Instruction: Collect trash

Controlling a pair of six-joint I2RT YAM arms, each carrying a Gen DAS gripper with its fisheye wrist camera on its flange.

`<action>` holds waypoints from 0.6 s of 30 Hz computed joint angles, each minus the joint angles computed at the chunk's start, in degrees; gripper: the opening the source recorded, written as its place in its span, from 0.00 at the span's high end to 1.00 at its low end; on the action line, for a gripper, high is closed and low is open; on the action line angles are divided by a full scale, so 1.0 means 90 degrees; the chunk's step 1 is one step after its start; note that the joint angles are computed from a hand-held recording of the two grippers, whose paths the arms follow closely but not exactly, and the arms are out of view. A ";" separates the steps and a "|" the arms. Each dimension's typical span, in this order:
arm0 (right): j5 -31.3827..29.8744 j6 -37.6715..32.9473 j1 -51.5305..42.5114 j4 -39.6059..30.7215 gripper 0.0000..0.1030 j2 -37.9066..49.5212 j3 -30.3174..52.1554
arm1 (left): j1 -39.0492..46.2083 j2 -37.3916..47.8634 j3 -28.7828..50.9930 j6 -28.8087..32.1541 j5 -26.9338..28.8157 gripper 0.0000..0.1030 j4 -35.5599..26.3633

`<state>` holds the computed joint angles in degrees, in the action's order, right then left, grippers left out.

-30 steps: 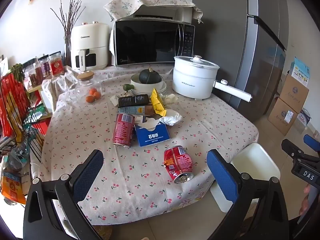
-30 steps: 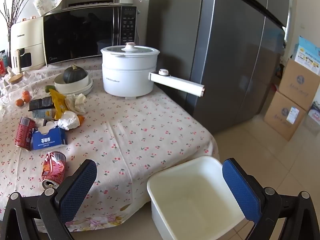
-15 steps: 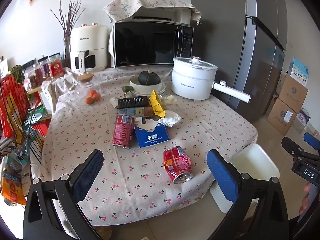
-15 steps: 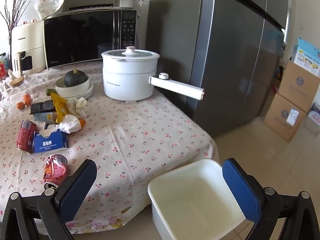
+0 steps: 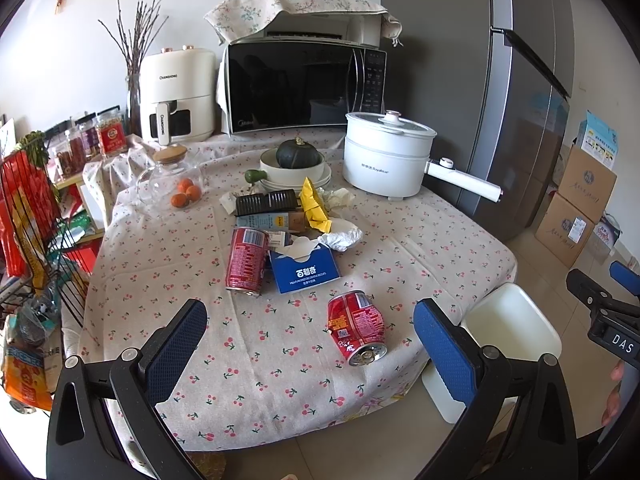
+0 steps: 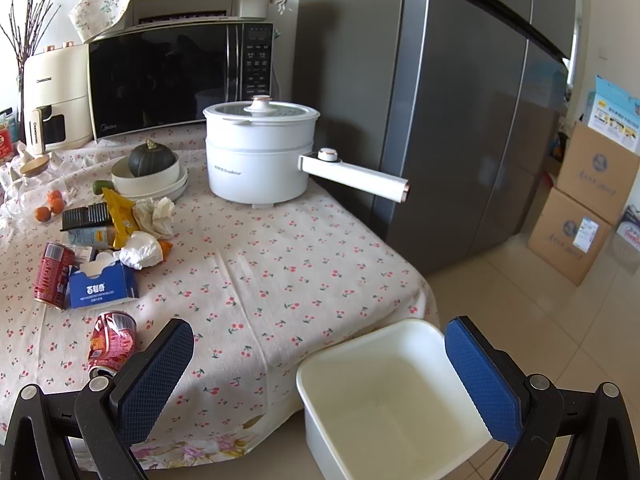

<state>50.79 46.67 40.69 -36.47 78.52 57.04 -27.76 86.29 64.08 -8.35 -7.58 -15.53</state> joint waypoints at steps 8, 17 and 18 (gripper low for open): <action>0.0005 -0.0024 0.0028 0.0005 0.00 0.0100 0.0074 | 0.0020 -0.0011 -0.0018 0.0014 0.0008 0.00 -0.0011; 0.0007 -0.0072 0.0067 0.0069 0.00 0.0163 0.0071 | 0.0185 0.0041 -0.0048 0.0075 0.0117 0.00 -0.0022; 0.0005 -0.0084 0.0070 0.0078 0.00 0.0179 0.0076 | 0.0192 0.0072 -0.0016 0.0066 0.0141 0.00 -0.0036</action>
